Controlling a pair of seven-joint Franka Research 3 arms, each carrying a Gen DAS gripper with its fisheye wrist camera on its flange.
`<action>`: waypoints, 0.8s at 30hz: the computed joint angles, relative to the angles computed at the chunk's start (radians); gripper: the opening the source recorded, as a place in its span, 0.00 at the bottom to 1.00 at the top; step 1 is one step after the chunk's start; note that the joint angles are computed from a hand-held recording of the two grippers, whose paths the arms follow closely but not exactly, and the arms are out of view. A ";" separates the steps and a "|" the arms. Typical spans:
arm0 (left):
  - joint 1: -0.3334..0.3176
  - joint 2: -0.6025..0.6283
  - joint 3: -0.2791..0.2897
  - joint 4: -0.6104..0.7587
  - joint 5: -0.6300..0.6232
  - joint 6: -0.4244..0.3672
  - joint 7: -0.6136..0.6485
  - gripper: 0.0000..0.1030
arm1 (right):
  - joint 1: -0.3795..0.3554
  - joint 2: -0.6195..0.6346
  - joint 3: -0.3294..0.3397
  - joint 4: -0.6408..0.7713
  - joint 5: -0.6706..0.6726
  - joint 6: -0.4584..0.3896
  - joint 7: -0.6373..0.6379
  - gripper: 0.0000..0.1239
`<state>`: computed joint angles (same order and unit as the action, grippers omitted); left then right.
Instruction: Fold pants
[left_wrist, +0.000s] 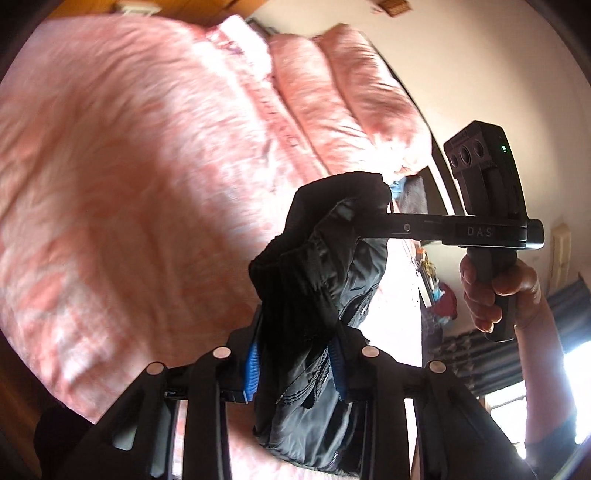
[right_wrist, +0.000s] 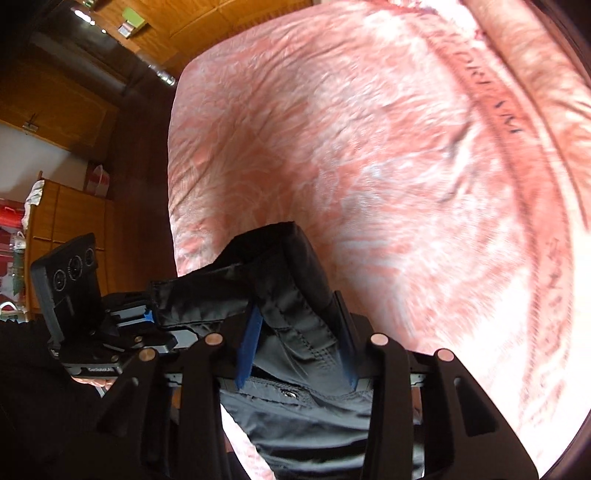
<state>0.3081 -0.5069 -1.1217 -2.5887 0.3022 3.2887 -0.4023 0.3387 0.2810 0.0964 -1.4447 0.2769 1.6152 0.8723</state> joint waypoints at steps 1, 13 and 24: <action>-0.010 0.002 0.010 0.017 0.010 -0.017 0.014 0.30 | -0.004 -0.019 -0.004 -0.009 -0.003 0.003 -0.001 0.30; -0.064 0.043 0.057 0.170 0.157 -0.152 0.050 0.30 | -0.044 -0.199 -0.026 -0.131 -0.020 0.056 -0.006 0.29; -0.086 0.113 0.061 0.285 0.325 -0.236 0.017 0.30 | -0.078 -0.318 -0.040 -0.223 -0.025 0.100 -0.002 0.29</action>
<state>0.2221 -0.3943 -1.0605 -2.3032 0.6268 3.0529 -0.3849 0.2609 -0.0372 0.0566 -1.6673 0.2520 1.7156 0.8703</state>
